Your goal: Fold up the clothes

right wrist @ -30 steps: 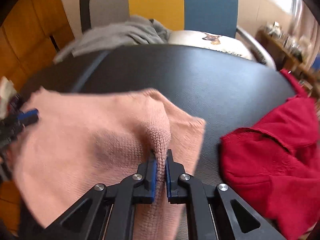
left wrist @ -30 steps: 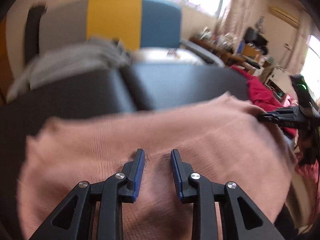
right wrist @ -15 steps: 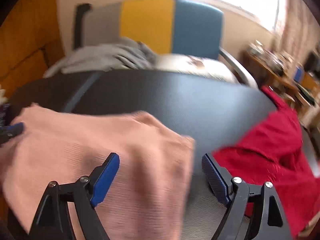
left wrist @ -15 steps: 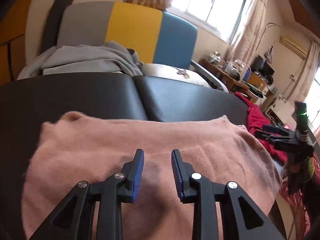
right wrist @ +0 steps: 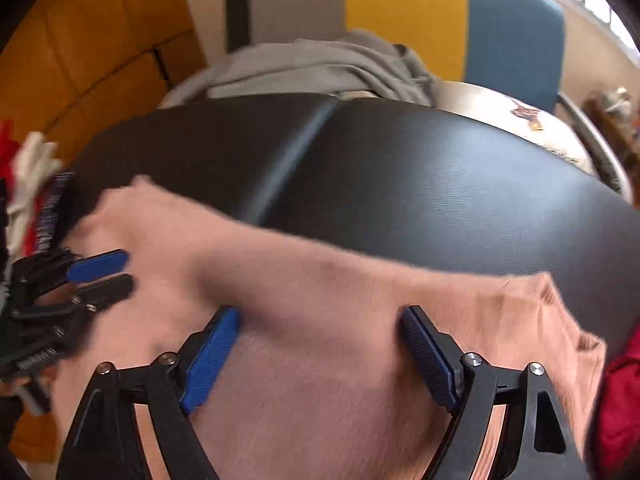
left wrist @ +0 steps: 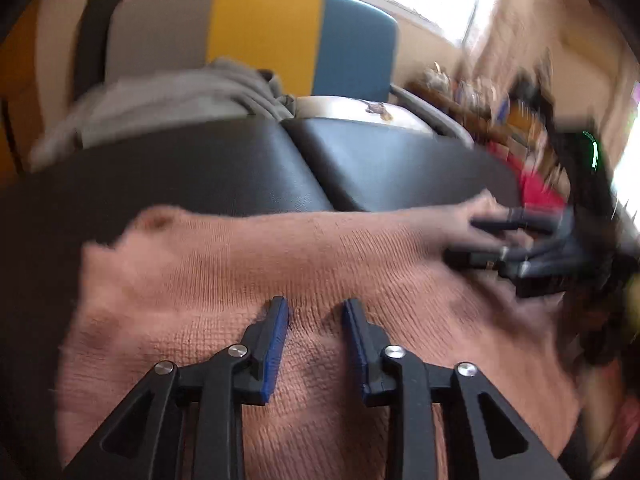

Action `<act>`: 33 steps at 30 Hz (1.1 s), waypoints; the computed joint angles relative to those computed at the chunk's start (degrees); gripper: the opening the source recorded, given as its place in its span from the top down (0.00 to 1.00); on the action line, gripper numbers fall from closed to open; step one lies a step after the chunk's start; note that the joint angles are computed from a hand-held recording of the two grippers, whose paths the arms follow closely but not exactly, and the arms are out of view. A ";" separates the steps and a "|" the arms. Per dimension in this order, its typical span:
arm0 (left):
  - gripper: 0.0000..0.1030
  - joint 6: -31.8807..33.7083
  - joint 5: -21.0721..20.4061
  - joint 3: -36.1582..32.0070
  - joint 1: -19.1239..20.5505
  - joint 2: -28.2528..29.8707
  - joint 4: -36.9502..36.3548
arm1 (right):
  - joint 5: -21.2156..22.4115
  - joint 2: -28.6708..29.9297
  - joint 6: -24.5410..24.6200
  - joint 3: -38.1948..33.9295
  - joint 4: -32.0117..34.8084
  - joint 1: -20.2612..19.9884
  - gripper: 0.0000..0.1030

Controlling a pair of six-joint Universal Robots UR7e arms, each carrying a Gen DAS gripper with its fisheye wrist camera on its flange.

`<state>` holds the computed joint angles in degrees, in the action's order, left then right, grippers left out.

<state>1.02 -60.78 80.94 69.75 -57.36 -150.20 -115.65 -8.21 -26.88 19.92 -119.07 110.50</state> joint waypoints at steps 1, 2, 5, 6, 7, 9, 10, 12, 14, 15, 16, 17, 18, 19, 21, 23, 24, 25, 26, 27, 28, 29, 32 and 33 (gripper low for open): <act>0.77 -1.95 -1.81 0.26 0.76 -0.18 -1.36 | 0.74 0.64 0.29 -1.08 -0.12 -0.40 0.09; 0.79 -3.68 -3.12 0.69 1.37 -0.39 -2.77 | 1.49 0.23 -0.18 0.23 -2.45 -0.79 0.06; 0.79 -4.00 -4.23 2.32 1.67 -0.84 -5.75 | 0.63 -1.49 -2.36 6.97 -11.40 -0.29 0.04; 0.79 -3.96 -4.00 2.50 1.57 -0.83 -6.05 | 0.61 -1.64 -2.43 7.52 -12.07 -0.22 0.03; 0.79 -3.88 -3.71 2.67 1.46 -0.80 -6.36 | 0.66 -1.79 -2.44 8.02 -12.66 -0.17 0.03; 0.79 -4.64 -3.61 3.53 1.17 -1.54 -6.58 | 1.82 -1.64 -1.82 7.62 -12.29 -0.31 0.01; 0.79 -5.25 -3.69 4.35 0.97 -2.35 -6.78 | 2.43 -1.53 -1.49 7.34 -12.06 -0.38 0.00; 0.72 -6.00 -3.11 7.07 0.29 -4.70 -8.08 | 3.19 -1.32 -1.18 7.24 -12.28 -0.35 0.00; 0.70 -5.38 -1.09 10.92 -0.29 -8.33 -10.45 | 4.23 -1.81 -0.89 8.14 -12.80 -0.57 0.00; 0.69 -5.50 0.08 12.15 -0.35 -10.14 -9.72 | 4.59 -1.95 -0.80 8.39 -12.92 -0.66 0.00; 0.69 -5.78 1.49 13.57 -0.53 -12.20 -8.69 | 4.93 -2.06 -0.71 8.59 -13.02 -0.75 0.00; 0.68 -6.08 2.90 14.91 -0.72 -14.25 -7.56 | 5.28 -2.17 -0.62 8.78 -13.12 -0.84 0.00; 0.68 -6.26 3.35 15.70 -0.62 -15.75 -6.28 | 5.47 -2.27 -0.56 8.93 -13.13 -0.88 0.00; 0.65 -6.40 3.52 16.30 -0.44 -17.07 -4.96 | 5.58 -2.47 -0.54 9.27 -13.27 -0.91 0.00; 0.62 -7.97 -1.12 15.39 1.66 -18.60 0.20 | 5.61 -2.62 -0.60 9.60 -13.52 -0.91 0.00; 0.60 -8.60 -4.61 13.89 3.26 -18.30 3.08 | 5.47 -2.69 -0.74 9.83 -13.74 -0.86 0.00; 0.60 -8.68 -5.85 12.98 3.91 -17.74 4.14 | 5.39 -2.72 -0.81 9.93 -13.85 -0.84 0.00; 0.60 -8.75 -7.08 12.04 4.54 -17.17 5.21 | 5.36 -2.77 -0.82 10.00 -13.88 -0.82 0.00; 0.58 -8.41 -8.73 11.14 5.18 -16.39 5.88 | 5.32 -2.80 -0.83 10.06 -13.89 -0.80 0.00; 0.56 -7.94 -10.48 10.22 5.81 -15.55 6.46 | 5.33 -2.83 -0.87 10.06 -13.85 -0.81 0.00; 0.52 -7.95 -10.59 9.16 6.11 -14.62 7.58 | 5.35 -2.92 -0.85 10.16 -13.84 -0.80 0.00; 0.52 -8.07 -9.82 8.00 6.29 -13.62 9.04 | 5.38 -2.92 -0.84 10.11 -13.77 -0.81 0.00; 0.52 -4.92 -10.30 6.07 6.79 -11.85 8.82 | 5.46 -2.90 -0.81 9.99 -13.67 -0.83 0.00; 0.52 -4.21 -10.43 5.20 6.91 -11.39 9.52 | 5.55 -2.98 -0.77 10.09 -13.70 -0.84 0.00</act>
